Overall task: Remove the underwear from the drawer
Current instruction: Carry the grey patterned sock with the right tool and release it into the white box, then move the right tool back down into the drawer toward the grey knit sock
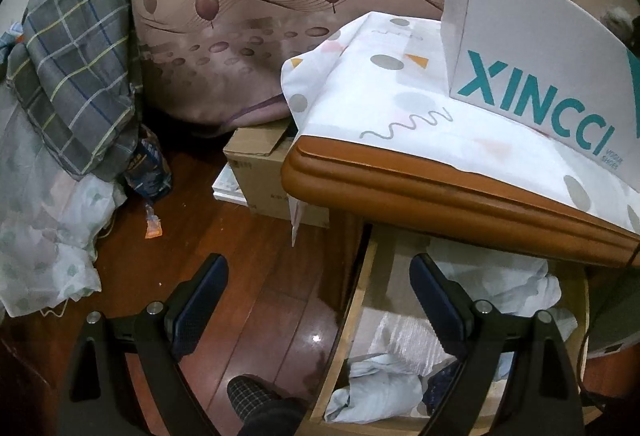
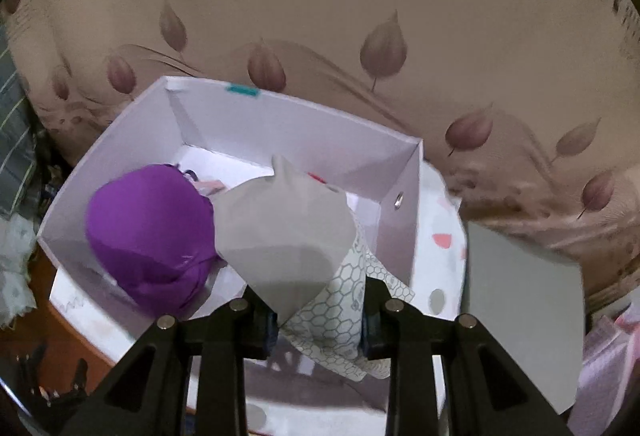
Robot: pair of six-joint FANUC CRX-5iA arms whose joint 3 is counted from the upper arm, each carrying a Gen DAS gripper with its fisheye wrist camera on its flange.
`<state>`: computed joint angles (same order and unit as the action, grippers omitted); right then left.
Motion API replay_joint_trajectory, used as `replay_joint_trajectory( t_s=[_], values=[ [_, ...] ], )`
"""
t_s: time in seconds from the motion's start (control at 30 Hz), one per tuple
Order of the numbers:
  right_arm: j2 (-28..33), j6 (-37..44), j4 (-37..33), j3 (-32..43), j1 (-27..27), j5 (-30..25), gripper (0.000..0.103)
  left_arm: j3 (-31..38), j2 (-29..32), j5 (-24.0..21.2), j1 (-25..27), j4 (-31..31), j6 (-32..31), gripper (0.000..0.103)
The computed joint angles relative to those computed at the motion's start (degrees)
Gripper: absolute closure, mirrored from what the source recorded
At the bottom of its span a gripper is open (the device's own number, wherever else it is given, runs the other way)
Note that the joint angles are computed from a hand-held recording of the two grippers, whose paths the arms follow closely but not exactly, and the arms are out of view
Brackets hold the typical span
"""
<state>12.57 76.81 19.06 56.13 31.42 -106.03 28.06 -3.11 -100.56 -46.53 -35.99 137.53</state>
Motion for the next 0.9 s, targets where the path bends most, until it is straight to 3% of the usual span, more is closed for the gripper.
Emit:
replay_joint_trajectory(
  t_s=[0.07, 0.13, 0.2, 0.23, 0.4, 0.57, 0.77, 0.9],
  values=[
    [-0.5, -1.0, -0.8, -2.2, -0.8, 0.9, 0.069, 0.0, 0.0, 0.1, 0.1, 0.2, -0.2, 0.012],
    [-0.9, -0.6, -0.9, -3.4, -1.0, 1.4, 0.059, -0.1, 0.1, 0.1, 0.5, 0.6, -0.4, 0.012],
    [-2.8, -1.3, 0.2, -6.4, -0.5, 4.1, 0.043, -0.2, 0.1, 0.4, 0.8, 1.4, -0.7, 0.012],
    [-3.5, -1.7, 1.1, -7.5, -0.1, 5.1, 0.041, -0.5, 0.0, 0.8, 1.0, 1.7, -0.7, 0.012],
    [-5.3, -0.4, 0.4, -5.5, 0.4, 5.1, 0.039, -0.9, 0.0, 1.3, 1.2, 2.5, -0.9, 0.012],
    [-14.2, -0.8, -2.2, -11.1, 3.3, 6.3, 0.039, -1.5, -0.2, 2.3, 1.0, 3.2, -1.5, 0.012],
    [-28.3, -4.7, -2.8, -27.0, 8.9, 6.5, 0.039, -2.4, 0.5, 5.6, 0.8, 7.8, -7.5, 0.012],
    [-36.4, -8.6, -1.0, -39.1, 14.7, 4.9, 0.039, -0.9, 3.2, 4.4, -1.3, 7.8, -12.2, 0.012]
  ],
)
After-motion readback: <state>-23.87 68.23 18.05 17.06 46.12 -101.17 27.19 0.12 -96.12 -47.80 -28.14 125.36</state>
